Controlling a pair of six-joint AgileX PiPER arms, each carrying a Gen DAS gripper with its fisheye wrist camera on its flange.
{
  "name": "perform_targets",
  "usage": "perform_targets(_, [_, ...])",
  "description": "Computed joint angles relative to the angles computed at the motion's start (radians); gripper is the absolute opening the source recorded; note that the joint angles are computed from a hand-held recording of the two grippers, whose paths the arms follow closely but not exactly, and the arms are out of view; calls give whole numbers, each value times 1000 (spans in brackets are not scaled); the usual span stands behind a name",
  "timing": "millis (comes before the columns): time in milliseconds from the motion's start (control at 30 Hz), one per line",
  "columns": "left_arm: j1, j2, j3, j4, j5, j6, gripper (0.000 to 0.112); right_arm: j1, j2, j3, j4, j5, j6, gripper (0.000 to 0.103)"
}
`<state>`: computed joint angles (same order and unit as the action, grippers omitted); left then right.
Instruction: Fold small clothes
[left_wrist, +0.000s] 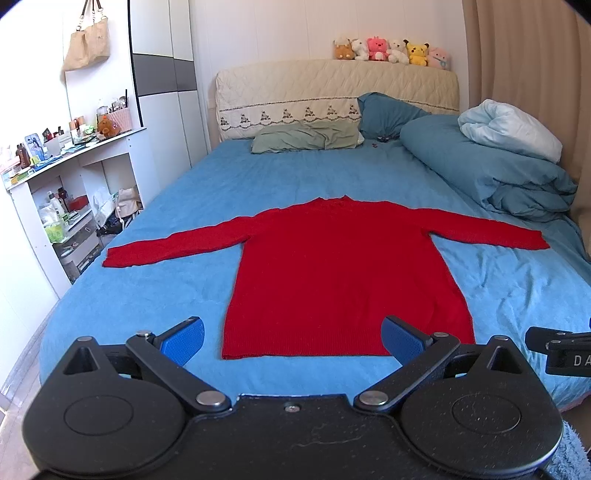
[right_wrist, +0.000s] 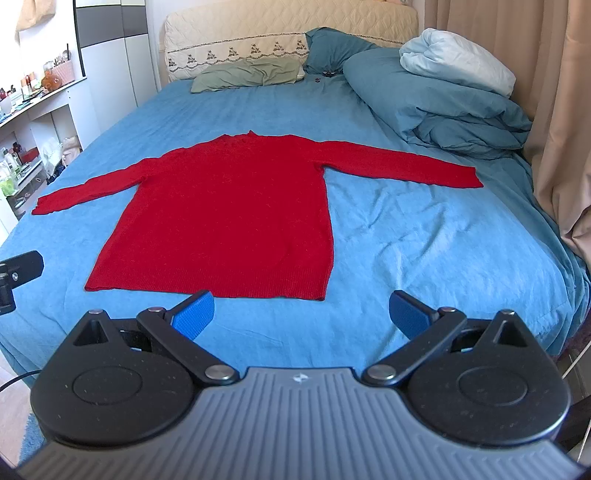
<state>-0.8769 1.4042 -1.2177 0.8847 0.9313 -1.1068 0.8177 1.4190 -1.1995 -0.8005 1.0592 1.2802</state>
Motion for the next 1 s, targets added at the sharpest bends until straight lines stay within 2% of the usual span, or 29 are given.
perform_targets(1000, [-17, 2, -10, 12, 26, 3, 103, -14, -7, 17, 5, -18, 3, 103])
